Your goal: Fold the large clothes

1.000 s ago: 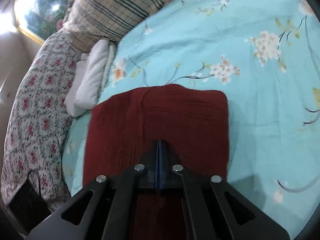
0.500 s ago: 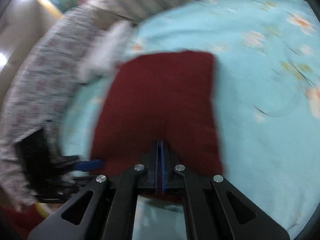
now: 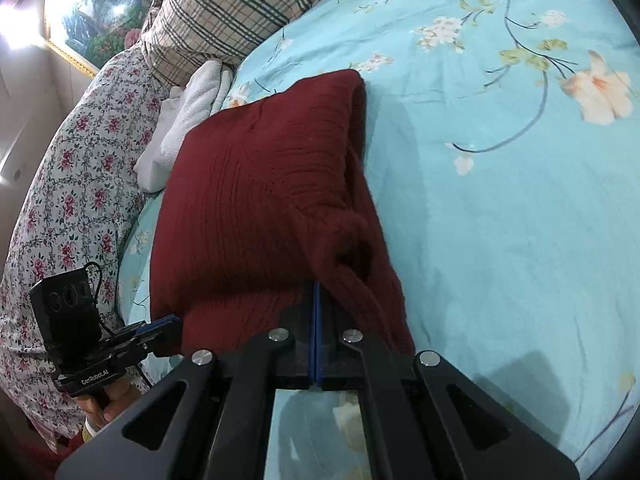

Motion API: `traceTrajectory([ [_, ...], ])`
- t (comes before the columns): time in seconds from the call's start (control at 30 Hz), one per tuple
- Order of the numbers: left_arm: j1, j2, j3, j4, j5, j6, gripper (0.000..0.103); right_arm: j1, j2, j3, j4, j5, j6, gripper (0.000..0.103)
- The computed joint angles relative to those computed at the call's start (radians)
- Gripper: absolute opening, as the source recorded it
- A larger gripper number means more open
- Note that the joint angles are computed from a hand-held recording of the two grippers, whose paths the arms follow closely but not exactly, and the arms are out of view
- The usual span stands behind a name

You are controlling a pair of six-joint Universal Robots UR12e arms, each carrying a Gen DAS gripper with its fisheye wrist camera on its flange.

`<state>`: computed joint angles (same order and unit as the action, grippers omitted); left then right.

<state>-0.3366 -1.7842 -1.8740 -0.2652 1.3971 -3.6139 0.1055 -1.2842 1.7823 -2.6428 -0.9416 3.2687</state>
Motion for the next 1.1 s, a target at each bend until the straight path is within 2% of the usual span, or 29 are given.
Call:
traceTrajectory([
  [0.1,-0.020,0.016,0.014,-0.028,0.066,0.013,0.007,0.013,-0.024,-0.007,0.027,-0.050,-0.031,0.000],
  [0.17,-0.032,0.037,0.004,-0.017,0.117,0.023,0.019,0.024,-0.044,-0.003,0.007,-0.085,-0.052,0.002],
  [0.23,-0.050,0.053,0.003,-0.018,0.211,0.005,0.048,0.029,-0.055,0.001,-0.027,-0.094,-0.059,0.003],
  [0.27,-0.053,0.056,0.006,-0.026,0.244,-0.010,0.053,0.033,-0.057,-0.001,-0.046,-0.103,-0.060,0.003],
  [0.33,-0.053,0.058,0.014,-0.051,0.286,-0.046,0.054,0.044,-0.053,-0.015,-0.060,-0.131,-0.071,0.003],
  [0.43,-0.043,0.049,0.033,-0.114,0.293,-0.094,0.054,0.069,-0.034,-0.052,-0.035,-0.240,-0.089,0.005],
  [0.5,-0.038,0.040,0.042,-0.145,0.295,-0.120,0.054,0.069,-0.023,-0.064,-0.031,-0.240,-0.079,0.005],
  [0.57,-0.029,0.037,0.036,-0.142,0.269,-0.141,0.055,0.065,-0.013,-0.079,-0.029,-0.224,-0.067,0.006],
  [0.6,-0.024,0.035,0.035,-0.136,0.253,-0.147,0.057,0.065,-0.007,-0.089,-0.028,-0.220,-0.064,0.009],
  [0.63,-0.021,0.032,0.037,-0.136,0.247,-0.151,0.058,0.064,-0.001,-0.099,-0.023,-0.218,-0.059,0.022],
  [0.67,-0.019,0.029,0.040,-0.138,0.243,-0.152,0.059,0.063,0.007,-0.111,-0.019,-0.218,-0.047,0.044],
  [0.7,-0.017,0.026,0.043,-0.139,0.239,-0.151,0.059,0.063,0.015,-0.117,-0.030,-0.216,-0.032,0.052],
  [0.73,-0.016,0.022,0.046,-0.145,0.236,-0.151,0.060,0.063,0.027,-0.128,-0.033,-0.216,-0.018,0.055],
  [0.8,-0.013,0.017,0.051,-0.152,0.227,-0.151,0.061,0.061,0.054,-0.169,0.072,-0.202,0.000,0.054],
  [0.83,-0.012,0.013,0.053,-0.156,0.224,-0.151,0.062,0.053,0.069,-0.185,0.119,-0.144,0.002,0.034],
  [0.87,-0.012,0.011,0.055,-0.159,0.224,-0.148,0.062,0.053,0.074,-0.190,0.125,-0.128,0.010,0.019],
  [0.93,-0.013,0.009,0.059,-0.166,0.226,-0.136,0.062,0.065,0.063,-0.176,0.071,-0.180,-0.013,0.017],
  [1.0,-0.012,0.004,0.062,-0.175,0.223,-0.129,0.064,0.078,0.061,-0.172,0.065,-0.237,-0.029,0.016],
  [1.1,-0.002,-0.003,0.061,-0.175,0.182,-0.142,0.064,0.073,0.076,-0.173,0.078,-0.241,-0.034,0.017],
])
